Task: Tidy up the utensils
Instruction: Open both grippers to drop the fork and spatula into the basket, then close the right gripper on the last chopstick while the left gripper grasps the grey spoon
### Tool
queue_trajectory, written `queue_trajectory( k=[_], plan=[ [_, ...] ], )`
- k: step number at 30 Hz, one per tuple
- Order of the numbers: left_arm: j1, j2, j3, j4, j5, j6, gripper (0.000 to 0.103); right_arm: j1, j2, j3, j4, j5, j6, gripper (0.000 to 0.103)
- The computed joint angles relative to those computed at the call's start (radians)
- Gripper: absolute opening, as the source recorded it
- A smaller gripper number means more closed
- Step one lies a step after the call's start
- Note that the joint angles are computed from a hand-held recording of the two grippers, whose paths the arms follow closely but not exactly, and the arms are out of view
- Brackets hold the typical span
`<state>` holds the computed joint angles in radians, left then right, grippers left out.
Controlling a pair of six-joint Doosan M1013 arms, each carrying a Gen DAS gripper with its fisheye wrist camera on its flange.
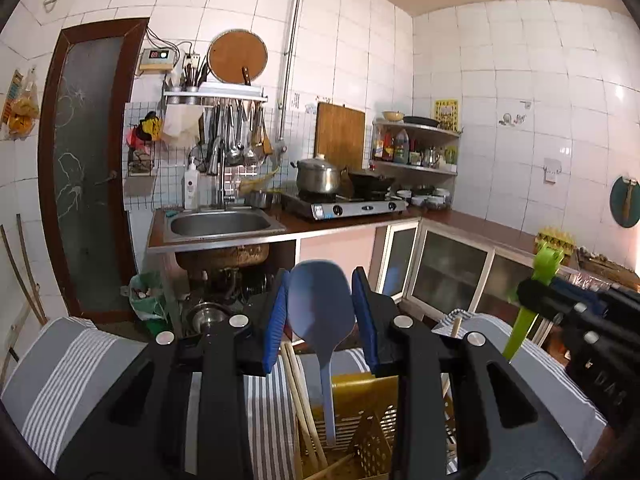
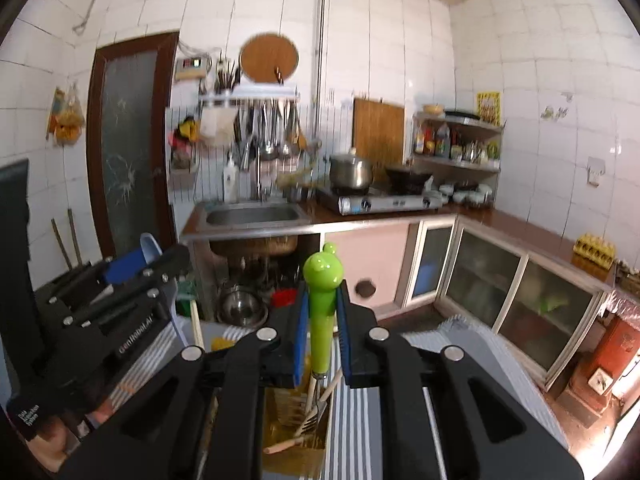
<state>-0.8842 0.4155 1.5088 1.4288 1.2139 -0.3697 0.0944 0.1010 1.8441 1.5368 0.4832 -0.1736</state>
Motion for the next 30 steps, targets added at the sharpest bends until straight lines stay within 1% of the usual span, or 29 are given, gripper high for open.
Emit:
queue_trajectory(
  k=[4, 7, 11, 12, 14, 16, 18, 19, 20, 21, 22, 23, 24, 26, 27, 28, 30],
  plan=[
    [0.017, 0.014, 0.001, -0.036, -0.036, 0.004, 0.031, 0.007, 0.036, -0.017, -0.13, -0.009, 0.109, 0.014],
    [0.024, 0.02, 0.005, -0.06, -0.05, 0.009, 0.031, 0.013, 0.057, -0.025, -0.217, -0.015, 0.176, 0.014],
    [0.038, 0.012, 0.017, -0.108, -0.098, 0.007, 0.031, 0.016, 0.082, -0.039, -0.316, -0.017, 0.276, 0.014],
    [0.039, 0.009, 0.019, -0.118, -0.099, 0.006, 0.031, 0.016, 0.086, -0.043, -0.342, -0.014, 0.301, 0.014],
    [0.034, 0.0, 0.023, -0.132, -0.09, 0.008, 0.033, 0.01, 0.1, -0.061, -0.42, 0.029, 0.381, 0.014],
    [0.024, -0.012, 0.03, -0.139, -0.071, 0.011, 0.04, 0.004, 0.101, -0.065, -0.442, 0.034, 0.414, 0.018],
    [0.013, -0.024, 0.033, -0.145, -0.045, 0.013, 0.063, -0.009, 0.084, -0.052, -0.401, 0.021, 0.39, 0.04],
    [0.002, -0.032, 0.036, -0.147, -0.017, 0.009, 0.067, -0.016, 0.076, -0.047, -0.374, 0.023, 0.374, 0.045],
    [-0.007, -0.038, 0.04, -0.148, 0.001, 0.006, 0.074, -0.028, 0.063, -0.038, -0.341, 0.027, 0.354, 0.051],
    [-0.017, -0.045, 0.044, -0.149, 0.014, 0.005, 0.078, -0.036, 0.054, -0.032, -0.328, 0.031, 0.348, 0.052],
    [-0.027, -0.053, 0.05, -0.156, 0.028, 0.006, 0.08, -0.046, 0.04, -0.02, -0.312, 0.03, 0.34, 0.052],
    [-0.038, -0.061, 0.056, -0.166, 0.041, 0.011, 0.086, -0.051, 0.03, -0.013, -0.306, 0.025, 0.339, 0.055],
    [-0.046, -0.065, 0.06, -0.172, 0.052, 0.014, 0.092, -0.059, 0.013, 0.006, -0.287, 0.012, 0.323, 0.06],
    [-0.071, -0.072, 0.073, -0.183, 0.097, 0.006, 0.097, -0.07, -0.019, 0.05, -0.233, -0.019, 0.27, 0.065],
    [-0.082, -0.075, 0.079, -0.188, 0.111, 0.001, 0.098, -0.077, -0.037, 0.079, -0.205, -0.031, 0.237, 0.066],
    [-0.096, -0.079, 0.09, -0.205, 0.123, -0.003, 0.098, -0.083, -0.047, 0.096, -0.205, -0.031, 0.231, 0.066],
    [-0.114, -0.085, 0.109, -0.244, 0.125, -0.01, 0.098, -0.092, -0.064, 0.137, -0.229, -0.031, 0.243, 0.066]
  ],
)
